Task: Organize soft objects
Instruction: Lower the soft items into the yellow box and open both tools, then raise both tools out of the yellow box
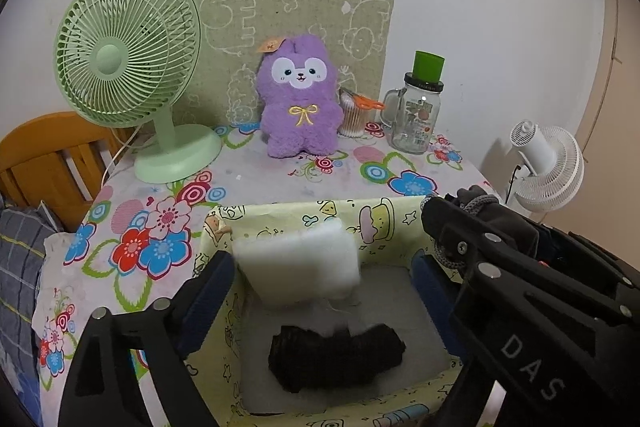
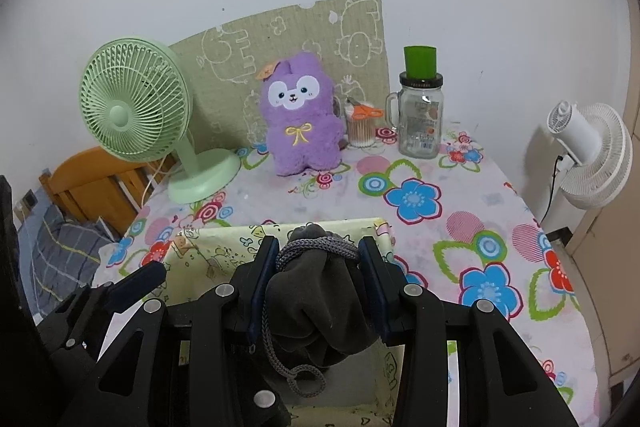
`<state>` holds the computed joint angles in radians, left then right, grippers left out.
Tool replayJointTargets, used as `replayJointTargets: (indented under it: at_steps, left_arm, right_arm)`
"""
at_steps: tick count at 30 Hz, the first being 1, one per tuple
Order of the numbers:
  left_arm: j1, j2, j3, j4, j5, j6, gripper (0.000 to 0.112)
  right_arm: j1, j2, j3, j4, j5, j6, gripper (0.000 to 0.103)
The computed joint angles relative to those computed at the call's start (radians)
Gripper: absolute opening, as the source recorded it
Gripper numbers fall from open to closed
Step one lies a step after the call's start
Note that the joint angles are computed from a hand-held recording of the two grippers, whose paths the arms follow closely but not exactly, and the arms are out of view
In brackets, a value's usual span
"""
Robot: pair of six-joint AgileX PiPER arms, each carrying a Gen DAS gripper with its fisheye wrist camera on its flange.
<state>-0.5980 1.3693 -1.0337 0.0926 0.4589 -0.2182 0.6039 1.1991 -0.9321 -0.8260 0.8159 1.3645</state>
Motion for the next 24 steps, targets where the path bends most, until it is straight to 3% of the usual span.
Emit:
replayJointTargets:
  at_steps: [7,9,11,24]
  left_arm:
    - [0.004,0.018,-0.003,-0.027,-0.002,0.043,0.098]
    - [0.000,0.021,-0.002,-0.001,-0.002,0.019,0.099]
    - [0.011,0.016,-0.002,-0.033,0.000,0.050,0.099]
    - [-0.066,-0.061,0.003,0.188,0.047,-0.159,0.103]
  right_arm:
    - [-0.015,0.039,-0.011,-0.011,-0.027,-0.019,0.048]
    - [-0.013,0.047,-0.014,-0.017,-0.028,-0.021,0.062]
    - [0.004,0.048,-0.013,-0.055,-0.007,0.009,0.089]
    - [0.098,0.005,-0.045,-0.078,0.141,0.024,0.103]
